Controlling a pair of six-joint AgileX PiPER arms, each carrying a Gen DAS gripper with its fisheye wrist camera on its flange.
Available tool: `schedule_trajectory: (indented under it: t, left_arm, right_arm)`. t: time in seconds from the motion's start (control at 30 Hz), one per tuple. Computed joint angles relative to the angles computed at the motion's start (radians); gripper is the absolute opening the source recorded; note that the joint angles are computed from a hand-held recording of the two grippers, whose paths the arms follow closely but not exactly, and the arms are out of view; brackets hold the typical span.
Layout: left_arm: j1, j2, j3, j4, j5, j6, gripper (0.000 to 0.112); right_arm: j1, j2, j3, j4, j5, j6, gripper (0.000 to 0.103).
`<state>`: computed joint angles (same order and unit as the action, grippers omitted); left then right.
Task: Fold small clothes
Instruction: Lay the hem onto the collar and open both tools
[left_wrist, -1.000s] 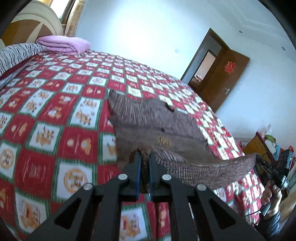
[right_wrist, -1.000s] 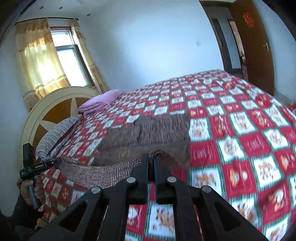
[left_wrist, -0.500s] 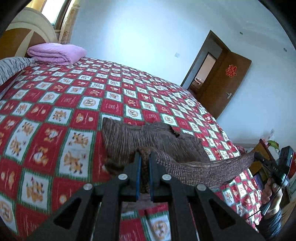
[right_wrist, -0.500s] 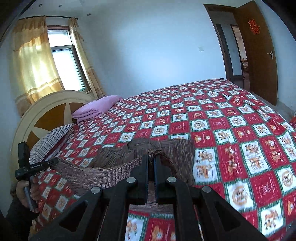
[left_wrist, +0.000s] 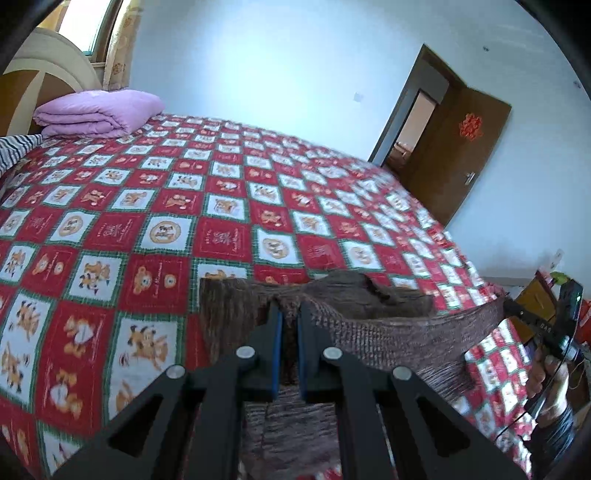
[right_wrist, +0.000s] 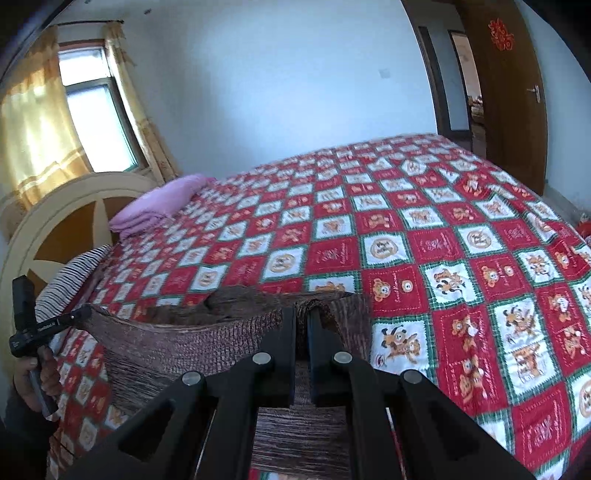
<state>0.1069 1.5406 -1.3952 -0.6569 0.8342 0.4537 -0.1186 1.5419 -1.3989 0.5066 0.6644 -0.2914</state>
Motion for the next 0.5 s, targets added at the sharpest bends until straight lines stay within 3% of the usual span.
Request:
schedule_trajectory:
  t: [0.17, 0.23, 0.33, 0.4, 0.43, 0.47, 0.5]
  left_arm:
    - [-0.067, 0.150, -0.047, 0.136, -0.067, -0.080, 0.007]
    - [-0.114, 0.200, -0.057, 0.271, -0.117, -0.183, 0.011]
    - [-0.150, 0.219, -0.043, 0.437, -0.157, -0.323, 0.014]
    - [-0.145, 0.182, 0.005, 0.445, -0.171, -0.307, 0.028]
    - [-0.145, 0.137, 0.059, 0.453, -0.193, -0.275, 0.036]
    - [-0.153, 0.102, 0.105, 0.494, -0.224, -0.281, 0.058]
    - [-0.167, 0.056, 0.171, 0.555, -0.275, -0.305, 0.080]
  right_arm:
    - [0.023, 0.195, -0.124, -0.076, 0.021, 0.061, 0.004]
    - [0.031, 0.308, -0.218, -0.101, 0.076, 0.084, 0.005]
    - [0.073, 0.391, -0.280, -0.274, 0.082, 0.202, 0.006]
    - [0.100, 0.400, -0.282, -0.365, 0.091, 0.246, 0.010]
    - [0.115, 0.380, -0.252, -0.410, 0.077, 0.263, 0.022]
    - [0.125, 0.352, -0.213, -0.428, 0.056, 0.254, 0.044]
    - [0.135, 0.326, -0.174, -0.435, 0.032, 0.235, 0.058]
